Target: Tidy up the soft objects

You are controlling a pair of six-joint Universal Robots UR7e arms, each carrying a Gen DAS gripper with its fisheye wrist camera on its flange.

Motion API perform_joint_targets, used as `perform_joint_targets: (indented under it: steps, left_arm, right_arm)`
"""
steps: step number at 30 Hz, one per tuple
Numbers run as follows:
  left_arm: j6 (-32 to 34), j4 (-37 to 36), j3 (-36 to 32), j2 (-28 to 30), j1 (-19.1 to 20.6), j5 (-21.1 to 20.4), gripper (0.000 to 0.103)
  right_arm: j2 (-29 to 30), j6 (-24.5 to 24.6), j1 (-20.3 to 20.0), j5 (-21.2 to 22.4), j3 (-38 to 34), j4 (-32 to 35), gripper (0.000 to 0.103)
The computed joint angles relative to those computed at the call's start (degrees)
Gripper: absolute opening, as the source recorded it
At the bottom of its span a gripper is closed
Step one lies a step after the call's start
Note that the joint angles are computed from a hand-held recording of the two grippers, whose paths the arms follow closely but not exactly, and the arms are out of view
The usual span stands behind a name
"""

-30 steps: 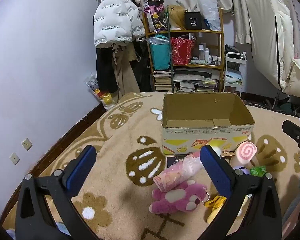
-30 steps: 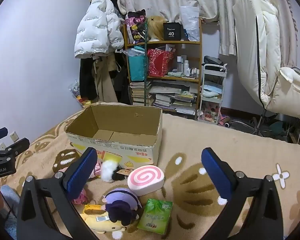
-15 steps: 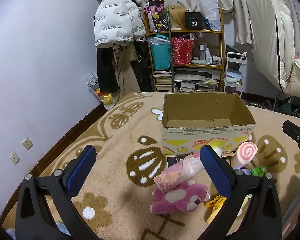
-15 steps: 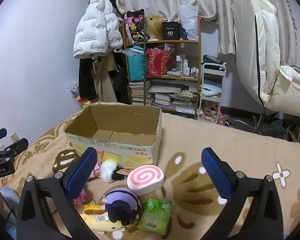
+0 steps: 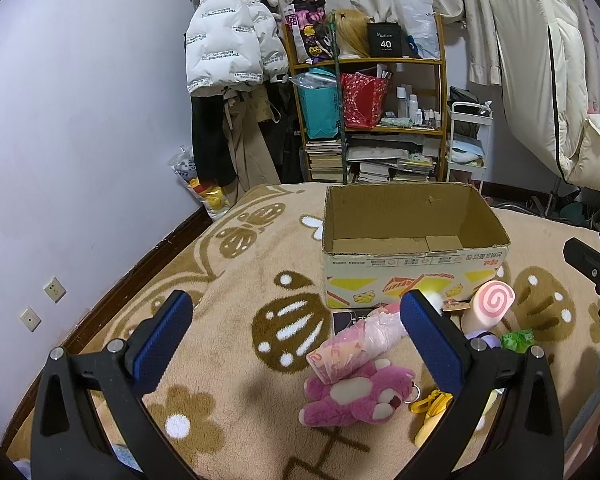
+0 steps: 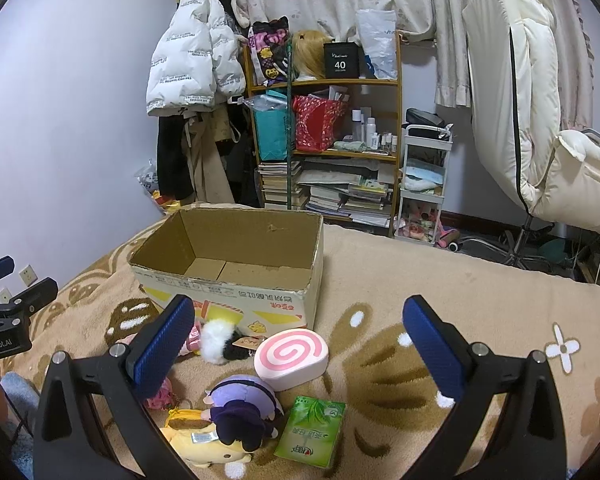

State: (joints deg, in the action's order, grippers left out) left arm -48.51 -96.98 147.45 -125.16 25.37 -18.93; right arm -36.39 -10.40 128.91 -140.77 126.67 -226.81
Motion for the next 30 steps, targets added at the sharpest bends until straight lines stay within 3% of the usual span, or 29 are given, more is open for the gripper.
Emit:
perform_joint_targets:
  steps: [30]
  left_arm:
    - [-0.4, 0.8, -0.2, 0.2, 0.0, 0.0, 0.102]
  right_arm:
    - [1.1, -1.9, 0.2, -1.0, -0.9, -1.1, 0.103]
